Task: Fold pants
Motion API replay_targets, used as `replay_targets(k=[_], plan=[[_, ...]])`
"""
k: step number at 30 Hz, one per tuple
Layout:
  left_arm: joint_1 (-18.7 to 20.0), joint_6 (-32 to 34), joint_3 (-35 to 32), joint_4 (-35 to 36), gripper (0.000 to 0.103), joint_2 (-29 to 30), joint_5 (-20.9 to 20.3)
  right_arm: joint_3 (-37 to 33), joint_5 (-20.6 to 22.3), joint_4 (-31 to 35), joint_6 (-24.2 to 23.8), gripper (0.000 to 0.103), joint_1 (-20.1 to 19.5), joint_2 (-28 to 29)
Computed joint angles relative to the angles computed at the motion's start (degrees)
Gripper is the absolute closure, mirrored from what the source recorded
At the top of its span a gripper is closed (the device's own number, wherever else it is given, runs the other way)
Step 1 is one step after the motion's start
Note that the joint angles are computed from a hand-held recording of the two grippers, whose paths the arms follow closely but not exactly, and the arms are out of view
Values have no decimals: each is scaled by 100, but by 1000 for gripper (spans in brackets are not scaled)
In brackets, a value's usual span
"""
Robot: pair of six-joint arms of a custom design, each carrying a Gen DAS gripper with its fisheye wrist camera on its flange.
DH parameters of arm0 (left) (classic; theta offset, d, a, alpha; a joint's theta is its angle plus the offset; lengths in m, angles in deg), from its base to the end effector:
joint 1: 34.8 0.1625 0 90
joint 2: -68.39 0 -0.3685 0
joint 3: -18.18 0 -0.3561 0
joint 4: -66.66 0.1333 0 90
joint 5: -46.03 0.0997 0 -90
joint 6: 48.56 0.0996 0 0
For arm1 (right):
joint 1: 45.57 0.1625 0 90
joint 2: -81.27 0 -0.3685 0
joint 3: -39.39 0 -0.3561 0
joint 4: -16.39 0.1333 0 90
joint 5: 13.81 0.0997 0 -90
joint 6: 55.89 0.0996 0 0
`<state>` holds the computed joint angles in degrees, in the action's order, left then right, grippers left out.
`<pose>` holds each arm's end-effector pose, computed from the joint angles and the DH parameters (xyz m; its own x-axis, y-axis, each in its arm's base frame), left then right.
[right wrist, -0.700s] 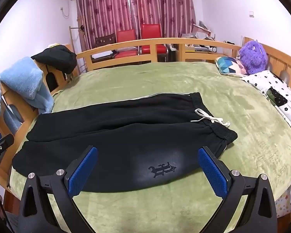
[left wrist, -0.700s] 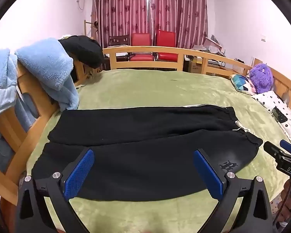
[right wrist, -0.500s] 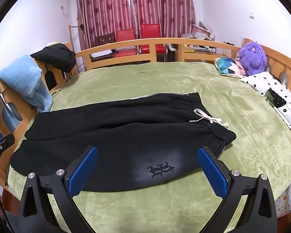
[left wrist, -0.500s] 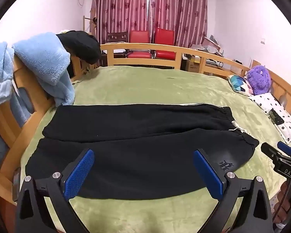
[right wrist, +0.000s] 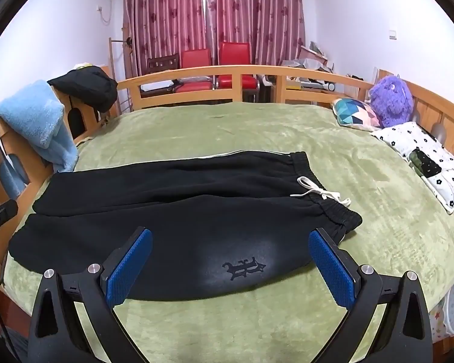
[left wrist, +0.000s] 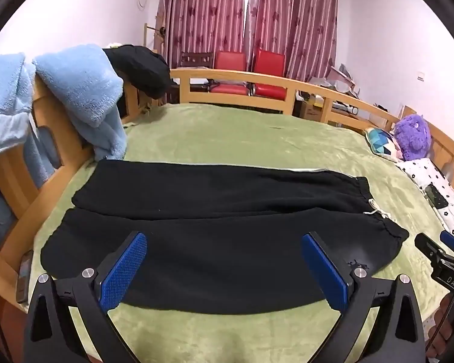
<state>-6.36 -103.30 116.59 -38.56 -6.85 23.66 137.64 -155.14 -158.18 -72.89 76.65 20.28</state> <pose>-0.3453 -0.4434 0.3274 -0.7508 -0.1568 -0.6416 0.4466 0.5953 -0.6680 0.3538 -0.4572 0.3003 -0.6924 -0.0220 0.7211 -0.5897 0.5931 -0.5481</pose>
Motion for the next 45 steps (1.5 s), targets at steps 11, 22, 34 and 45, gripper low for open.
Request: replay_targets(k=[11, 22, 34, 45], plan=[[91, 532, 117, -712, 0, -72, -360, 30, 155, -39, -91, 1, 42, -55], [25, 508, 95, -526, 0, -33, -313, 42, 367, 15, 19, 1, 12, -84], [76, 484, 121, -555, 0, -118, -447, 40, 383, -82, 2, 2, 30, -8], [138, 461, 152, -659, 0, -194, -564, -7, 409, 29, 25, 1, 17, 0]])
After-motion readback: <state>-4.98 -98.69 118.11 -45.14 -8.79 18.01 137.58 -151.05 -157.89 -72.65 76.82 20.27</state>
